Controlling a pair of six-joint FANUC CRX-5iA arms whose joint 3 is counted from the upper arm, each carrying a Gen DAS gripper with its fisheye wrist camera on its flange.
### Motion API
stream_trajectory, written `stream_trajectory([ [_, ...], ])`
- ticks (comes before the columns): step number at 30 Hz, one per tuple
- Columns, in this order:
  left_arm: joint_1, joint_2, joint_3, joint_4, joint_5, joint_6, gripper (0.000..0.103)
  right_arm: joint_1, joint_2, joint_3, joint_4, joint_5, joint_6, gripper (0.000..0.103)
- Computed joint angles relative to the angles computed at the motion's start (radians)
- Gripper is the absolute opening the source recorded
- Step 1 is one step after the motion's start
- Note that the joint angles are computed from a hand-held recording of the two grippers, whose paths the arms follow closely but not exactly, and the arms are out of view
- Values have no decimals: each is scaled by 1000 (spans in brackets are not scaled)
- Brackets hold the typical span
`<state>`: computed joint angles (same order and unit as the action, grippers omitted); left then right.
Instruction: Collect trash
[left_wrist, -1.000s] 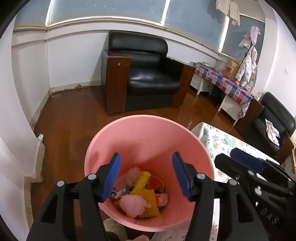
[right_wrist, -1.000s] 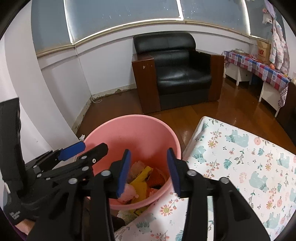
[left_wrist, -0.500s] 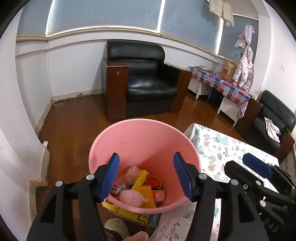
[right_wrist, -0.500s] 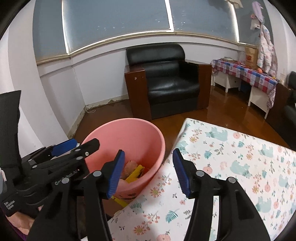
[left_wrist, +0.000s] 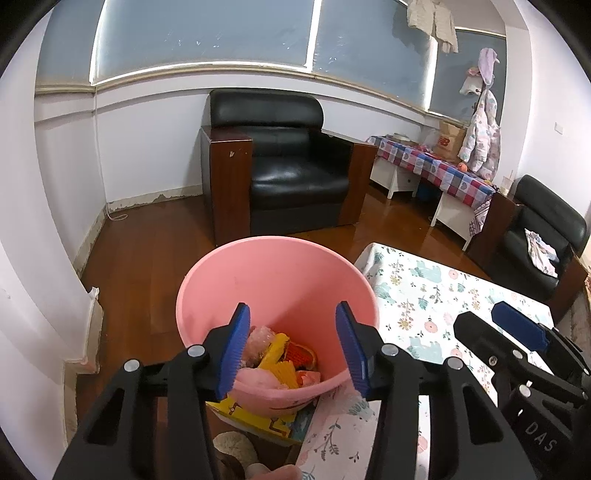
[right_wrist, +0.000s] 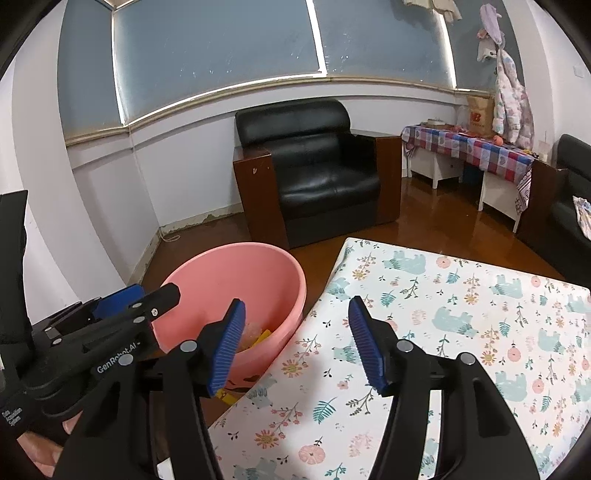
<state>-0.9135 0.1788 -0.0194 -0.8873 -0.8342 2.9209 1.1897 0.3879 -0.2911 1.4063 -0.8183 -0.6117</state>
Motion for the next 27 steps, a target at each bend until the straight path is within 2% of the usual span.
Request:
stream_trajectory([
  [27,-43,-14,0,-22,-29,14,46,24,-27,-33,15,-27,-43,59],
])
